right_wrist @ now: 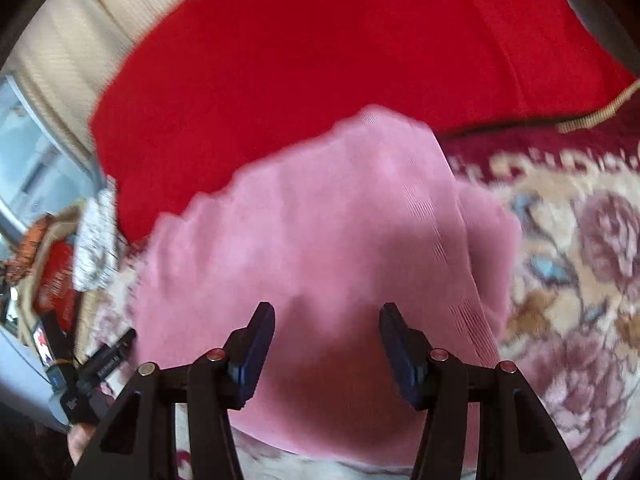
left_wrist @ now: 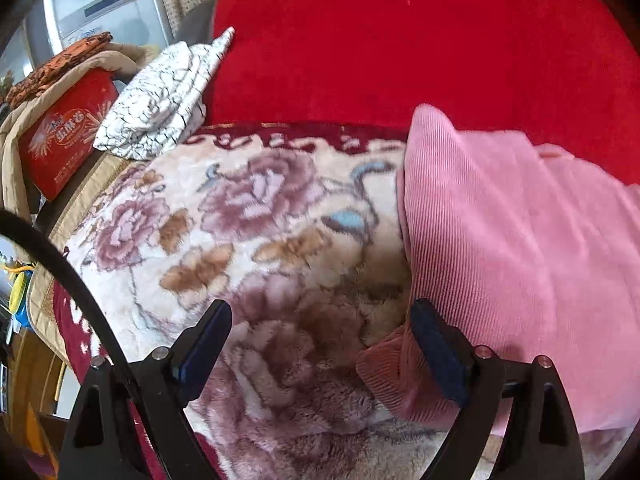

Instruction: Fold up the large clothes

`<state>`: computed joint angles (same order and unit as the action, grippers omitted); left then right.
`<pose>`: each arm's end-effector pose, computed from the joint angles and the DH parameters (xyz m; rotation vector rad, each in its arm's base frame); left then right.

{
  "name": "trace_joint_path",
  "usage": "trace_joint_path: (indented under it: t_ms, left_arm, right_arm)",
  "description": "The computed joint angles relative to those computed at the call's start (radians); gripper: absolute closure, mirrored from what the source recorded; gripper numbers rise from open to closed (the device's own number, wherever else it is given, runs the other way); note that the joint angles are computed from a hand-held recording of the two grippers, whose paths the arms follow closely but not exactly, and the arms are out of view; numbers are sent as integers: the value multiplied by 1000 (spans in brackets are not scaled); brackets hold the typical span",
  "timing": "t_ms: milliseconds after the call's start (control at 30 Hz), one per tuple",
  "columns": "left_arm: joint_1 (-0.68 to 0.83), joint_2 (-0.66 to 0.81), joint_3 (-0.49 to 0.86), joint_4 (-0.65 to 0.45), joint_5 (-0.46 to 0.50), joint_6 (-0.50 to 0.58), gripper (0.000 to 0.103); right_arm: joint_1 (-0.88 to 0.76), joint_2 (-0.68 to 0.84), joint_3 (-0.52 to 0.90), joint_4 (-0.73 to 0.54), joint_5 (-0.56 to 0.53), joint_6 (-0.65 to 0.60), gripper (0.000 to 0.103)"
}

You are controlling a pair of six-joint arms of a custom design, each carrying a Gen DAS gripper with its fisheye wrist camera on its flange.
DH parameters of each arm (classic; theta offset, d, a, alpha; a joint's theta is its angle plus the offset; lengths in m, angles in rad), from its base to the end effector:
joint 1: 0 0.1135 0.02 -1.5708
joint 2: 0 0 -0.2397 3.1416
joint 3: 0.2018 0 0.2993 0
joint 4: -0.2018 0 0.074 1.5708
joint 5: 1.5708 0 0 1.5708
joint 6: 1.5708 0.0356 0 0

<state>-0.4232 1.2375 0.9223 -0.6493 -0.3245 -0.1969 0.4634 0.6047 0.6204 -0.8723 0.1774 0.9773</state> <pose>0.2785 -0.1130 0.2176 0.1530 2.4648 0.1491 0.1696 0.0777 0.2320 0.7033 2.3558 0.4405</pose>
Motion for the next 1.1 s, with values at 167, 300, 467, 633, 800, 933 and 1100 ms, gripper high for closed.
trace_joint_path:
  t_ms: [167,300,467,633,800,933,1100]
  left_arm:
    - [-2,-44,6,-47,-19,-41,12]
    - [5,-146,-21,-70,-3,-62,12]
    - [8,-264,-80,-94,0,-85,12]
    - [50,-253,-99,-150,145,-149,12]
    - [54,-233,-108,-128,221,-172,12]
    - [60,-216,-107,-108,284,-181,12]
    - [54,-216,-125,-62,371,-226,12]
  right_arm:
    - [18,-14,-6,-9,10,-7,44]
    - [40,-123,-17,-30,29,33,44]
    - [112,-200,-1,-85,129,64,44]
    - [4,-117,-57,-64,-76,42,40]
    - [62,-115,-33,-73,3,48,38]
    - [44,-206,-55,-55,6,54,38]
    - [71,-229,-64,0,73,37,38]
